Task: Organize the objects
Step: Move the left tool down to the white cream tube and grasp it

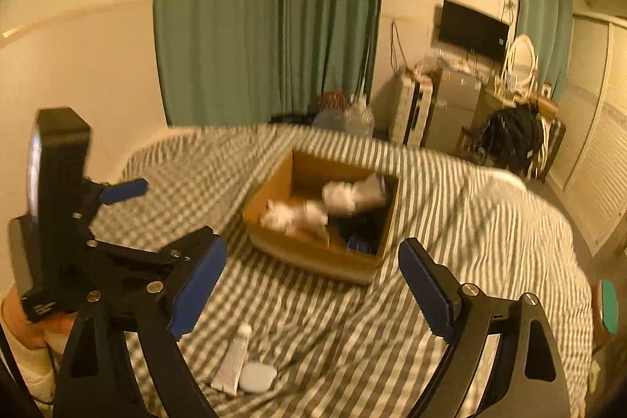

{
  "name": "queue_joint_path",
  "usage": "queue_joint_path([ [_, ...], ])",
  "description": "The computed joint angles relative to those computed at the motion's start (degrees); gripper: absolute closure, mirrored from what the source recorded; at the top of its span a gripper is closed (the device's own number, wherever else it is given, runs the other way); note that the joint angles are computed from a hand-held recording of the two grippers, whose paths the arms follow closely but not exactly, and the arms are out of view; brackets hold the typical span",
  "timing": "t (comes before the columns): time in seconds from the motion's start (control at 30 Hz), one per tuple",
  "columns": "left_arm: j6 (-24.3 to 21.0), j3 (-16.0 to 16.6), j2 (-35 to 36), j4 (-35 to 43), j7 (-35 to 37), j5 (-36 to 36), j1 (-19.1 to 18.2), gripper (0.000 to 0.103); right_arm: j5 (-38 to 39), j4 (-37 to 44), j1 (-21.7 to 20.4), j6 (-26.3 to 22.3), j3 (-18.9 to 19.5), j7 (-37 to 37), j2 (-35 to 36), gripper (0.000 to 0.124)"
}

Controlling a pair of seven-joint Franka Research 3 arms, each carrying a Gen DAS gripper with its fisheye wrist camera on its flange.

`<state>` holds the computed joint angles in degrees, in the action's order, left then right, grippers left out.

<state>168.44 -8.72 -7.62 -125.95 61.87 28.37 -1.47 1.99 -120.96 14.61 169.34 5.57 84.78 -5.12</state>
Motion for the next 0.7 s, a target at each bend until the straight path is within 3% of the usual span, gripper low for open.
queue_joint_path([
  [0.13, 0.21, -1.43, 1.56, -2.12, -5.99, 5.57, 1.28, 0.003, -3.51, -0.75, -0.41, -1.17, 0.07, 3.63, 3.39, 0.034],
  [0.33, -1.41, -1.02, 5.4, -4.16, -8.33, 7.27, -0.57, 0.003, -11.56, -1.98, 0.38, -1.22, -2.01, 11.51, 7.25, 0.034],
  [0.47, -4.26, -0.73, 9.18, -3.51, -4.92, 3.97, -2.61, 0.003, -10.19, -2.38, 1.08, -1.27, -3.12, 12.3, 9.36, 0.034],
  [0.57, -3.85, -0.58, 10.73, -3.5, -1.38, 1.32, -3.48, 0.004, -8.89, -2.86, 1.55, -1.5, -3.62, 12.05, 10.19, 0.034],
  [0.63, -4.18, -0.67, 11.42, -3.39, 1.06, 0.39, -4.07, 0.015, -9.06, -3.17, 1.96, -1.38, -4.03, 12.78, 10.23, 0.034],
  [0.7, -4.1, -1.45, 11.87, -3.61, 6.75, -3.98, -4.16, 0.046, -8.27, -3.38, 2.02, -1.14, -4.06, 12.55, 10.1, 0.034],
])
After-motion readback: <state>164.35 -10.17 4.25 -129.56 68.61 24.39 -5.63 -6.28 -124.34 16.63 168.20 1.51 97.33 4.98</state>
